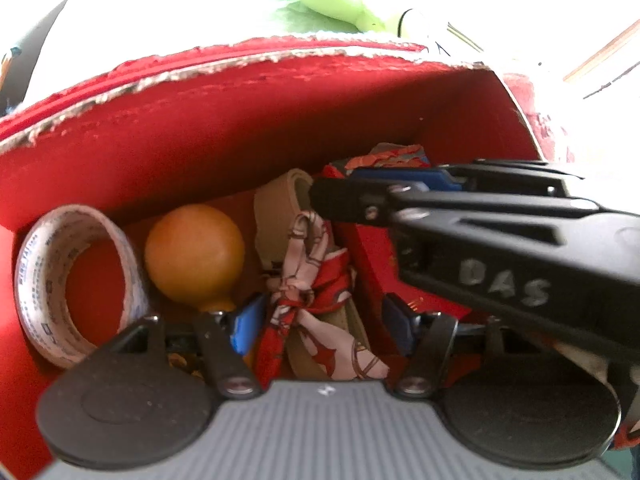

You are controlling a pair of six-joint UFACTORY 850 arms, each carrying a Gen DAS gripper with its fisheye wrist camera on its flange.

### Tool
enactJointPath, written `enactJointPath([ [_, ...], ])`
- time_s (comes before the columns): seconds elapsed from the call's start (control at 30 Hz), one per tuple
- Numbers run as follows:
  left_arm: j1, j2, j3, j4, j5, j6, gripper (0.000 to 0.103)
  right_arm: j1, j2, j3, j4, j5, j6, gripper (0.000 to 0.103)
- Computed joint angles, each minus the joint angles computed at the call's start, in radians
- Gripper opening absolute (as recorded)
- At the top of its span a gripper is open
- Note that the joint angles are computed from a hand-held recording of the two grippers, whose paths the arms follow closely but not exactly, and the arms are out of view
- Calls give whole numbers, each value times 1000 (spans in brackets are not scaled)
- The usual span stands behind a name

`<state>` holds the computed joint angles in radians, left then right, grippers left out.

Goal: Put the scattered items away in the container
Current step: 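Open the right gripper to release the strap inside the container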

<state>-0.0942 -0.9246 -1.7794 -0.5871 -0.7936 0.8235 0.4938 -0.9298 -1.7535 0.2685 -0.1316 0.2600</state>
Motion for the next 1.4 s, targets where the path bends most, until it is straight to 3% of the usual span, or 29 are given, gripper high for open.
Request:
enactJointPath([
  [0.1, 1, 16, 23, 3, 18, 31, 65, 3, -23, -43, -101, -60, 83, 26],
  [0.27, -13, 23, 38, 27, 51, -11, 65, -2, -45, -79, 0, -119, -28, 25],
  [0.43, -7, 1, 0, 48, 60, -39, 65, -8, -51, -86, 132, -127, -177, 23],
  [0.87, -11, 29, 38, 92, 168, -81, 73, -2, -47, -80, -31, -102, 25, 25],
  [1.03, -14, 52, 71, 104, 227, -100, 79, -2, -54, -92, -75, -118, 71, 25],
  [1.4, -39, 52, 99, 136, 336, -152, 83, 0, -56, -95, -128, -117, 129, 25],
])
